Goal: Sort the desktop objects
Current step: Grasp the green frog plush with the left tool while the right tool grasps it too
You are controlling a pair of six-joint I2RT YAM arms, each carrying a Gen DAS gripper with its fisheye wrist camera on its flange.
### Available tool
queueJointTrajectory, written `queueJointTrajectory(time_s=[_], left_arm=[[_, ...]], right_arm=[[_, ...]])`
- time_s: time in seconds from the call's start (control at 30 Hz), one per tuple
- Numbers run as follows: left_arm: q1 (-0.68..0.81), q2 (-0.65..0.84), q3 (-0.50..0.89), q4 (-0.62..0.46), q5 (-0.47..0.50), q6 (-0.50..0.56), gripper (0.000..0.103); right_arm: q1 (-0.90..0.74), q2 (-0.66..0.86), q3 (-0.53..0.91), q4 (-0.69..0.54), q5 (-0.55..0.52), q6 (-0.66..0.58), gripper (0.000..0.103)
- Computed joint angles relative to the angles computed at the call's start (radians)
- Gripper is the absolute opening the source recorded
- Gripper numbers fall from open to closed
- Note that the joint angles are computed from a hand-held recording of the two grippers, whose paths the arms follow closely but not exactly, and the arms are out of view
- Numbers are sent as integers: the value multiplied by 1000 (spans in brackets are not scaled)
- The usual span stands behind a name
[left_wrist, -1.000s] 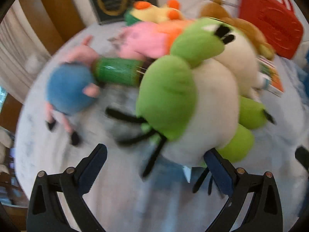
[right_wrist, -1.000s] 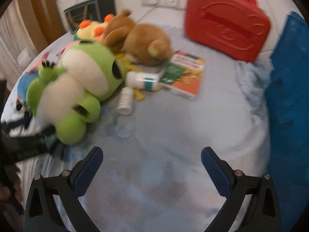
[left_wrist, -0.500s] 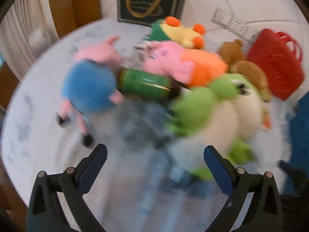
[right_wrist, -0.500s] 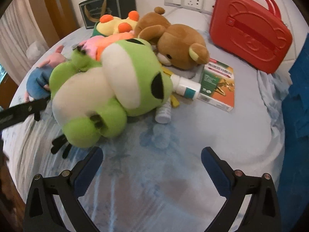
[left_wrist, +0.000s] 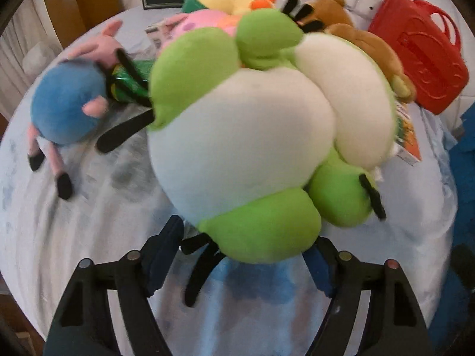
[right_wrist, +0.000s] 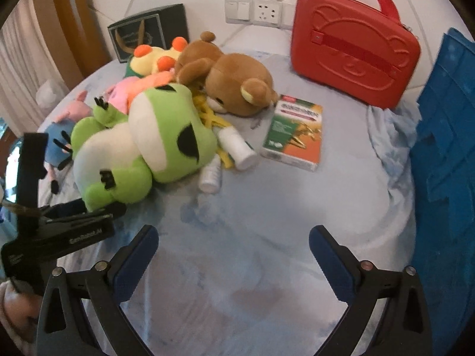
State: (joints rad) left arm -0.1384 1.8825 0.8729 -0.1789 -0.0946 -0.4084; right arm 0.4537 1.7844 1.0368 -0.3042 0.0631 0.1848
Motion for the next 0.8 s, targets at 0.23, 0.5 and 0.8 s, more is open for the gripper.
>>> queueJointTrajectory(time_s=[0.23,0.5,0.8], left_arm=[[120,-30,36,-25,-59,241,89],[108,-79,65,-103,27,296,89],[140,20,191,-165,50,345,92]], right_arm=[[29,159,198,-26,-104,6,103],[57,378,450,-107,-192,59,103],[41,488,571,-161,-257,96,103]])
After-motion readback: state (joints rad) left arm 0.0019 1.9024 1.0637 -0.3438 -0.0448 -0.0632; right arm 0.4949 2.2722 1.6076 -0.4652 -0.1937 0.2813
